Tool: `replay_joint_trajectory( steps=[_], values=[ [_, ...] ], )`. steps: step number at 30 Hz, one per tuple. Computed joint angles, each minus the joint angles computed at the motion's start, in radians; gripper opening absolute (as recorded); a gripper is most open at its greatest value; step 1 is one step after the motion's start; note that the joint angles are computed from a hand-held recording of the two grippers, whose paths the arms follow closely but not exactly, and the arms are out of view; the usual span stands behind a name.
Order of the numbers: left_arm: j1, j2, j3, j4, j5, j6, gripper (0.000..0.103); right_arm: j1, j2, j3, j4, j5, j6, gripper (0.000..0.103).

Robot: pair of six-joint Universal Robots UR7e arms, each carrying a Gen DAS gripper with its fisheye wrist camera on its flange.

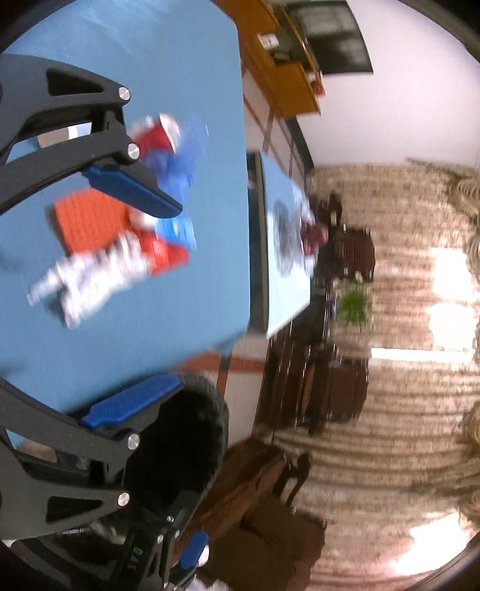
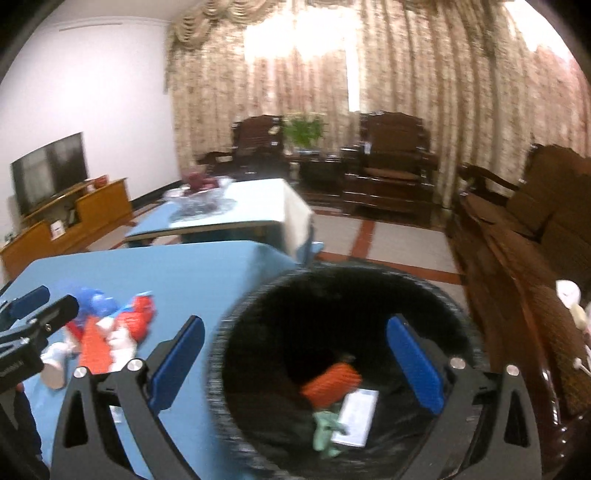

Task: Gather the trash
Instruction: 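Open the right tool over the bin to drop the white box, then grasp the light blue paper cup with the left tool while the right tool grasps the white tissue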

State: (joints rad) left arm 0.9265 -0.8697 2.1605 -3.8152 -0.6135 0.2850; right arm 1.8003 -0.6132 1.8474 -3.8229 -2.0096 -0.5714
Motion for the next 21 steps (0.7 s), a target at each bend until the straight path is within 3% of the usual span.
replay_joint_trajectory(
  steps=[6, 11, 21],
  values=[
    [-0.004, -0.081, 0.105, -0.092, 0.146, 0.0, 0.085, 0.049, 0.07, -0.03, 0.042, 0.032, -0.006, 0.097],
    [0.013, -0.153, 0.184, -0.042, 0.225, -0.1, 0.084, 0.071, 0.121, -0.048, 0.078, 0.06, -0.009, 0.097],
    [0.093, -0.24, 0.242, 0.125, 0.237, -0.285, 0.084, 0.096, 0.209, -0.096, 0.117, 0.096, -0.063, 0.097]
  ],
)
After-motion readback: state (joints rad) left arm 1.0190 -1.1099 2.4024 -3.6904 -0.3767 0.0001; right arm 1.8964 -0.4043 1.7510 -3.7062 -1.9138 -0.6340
